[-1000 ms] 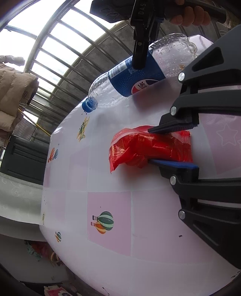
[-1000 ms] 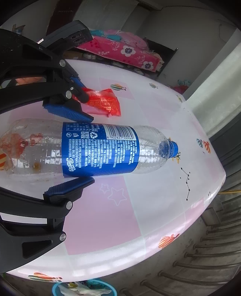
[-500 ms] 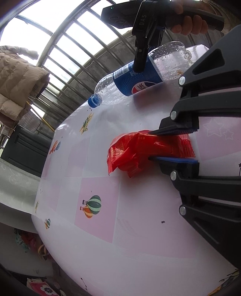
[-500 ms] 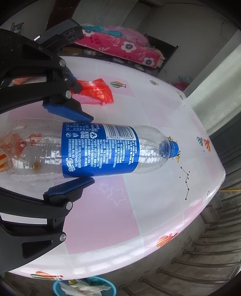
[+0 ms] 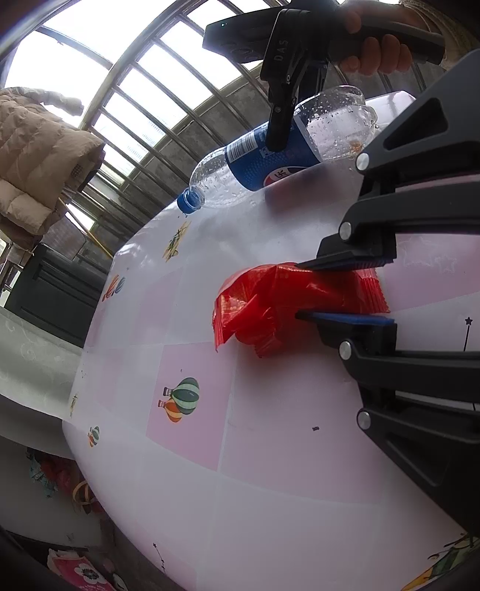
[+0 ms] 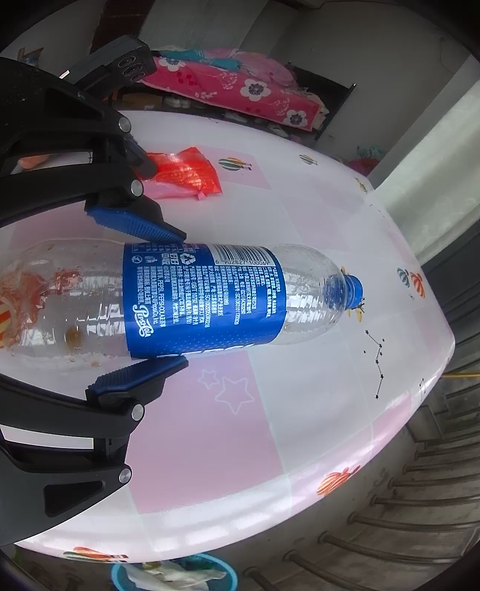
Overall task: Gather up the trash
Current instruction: 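Close the left tool on the red wrapper while the right tool holds the bottle, then lift the red wrapper and Pepsi bottle and carry them to the blue wastebasket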
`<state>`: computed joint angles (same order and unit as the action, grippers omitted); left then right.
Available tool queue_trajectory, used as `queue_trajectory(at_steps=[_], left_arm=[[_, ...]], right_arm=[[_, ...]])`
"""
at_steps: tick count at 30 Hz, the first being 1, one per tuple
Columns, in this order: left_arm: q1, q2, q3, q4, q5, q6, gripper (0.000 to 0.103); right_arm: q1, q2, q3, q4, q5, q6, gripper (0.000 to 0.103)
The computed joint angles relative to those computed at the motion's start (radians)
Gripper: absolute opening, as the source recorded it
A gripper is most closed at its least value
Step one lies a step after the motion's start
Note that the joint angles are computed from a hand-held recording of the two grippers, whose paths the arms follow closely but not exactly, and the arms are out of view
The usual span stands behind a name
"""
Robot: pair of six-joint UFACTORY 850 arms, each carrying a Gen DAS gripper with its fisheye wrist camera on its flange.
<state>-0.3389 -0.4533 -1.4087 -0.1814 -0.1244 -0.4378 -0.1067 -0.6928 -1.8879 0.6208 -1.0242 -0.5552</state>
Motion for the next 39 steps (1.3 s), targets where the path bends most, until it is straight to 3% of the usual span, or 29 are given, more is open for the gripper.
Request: queue_trajectory(at_steps=[21, 39], left_arm=[[-0.002, 0.019, 0.015, 0.113, 0.028, -0.104, 0.018], [-0.029, 0.037, -0.011, 0.550, 0.010, -0.498, 0.018]], right_arm=[[-0.026, 0.023, 0.027, 0.058, 0.015, -0.039, 0.055], [-0.093, 0.024, 0.022, 0.192, -0.037, -0.114, 0.055]])
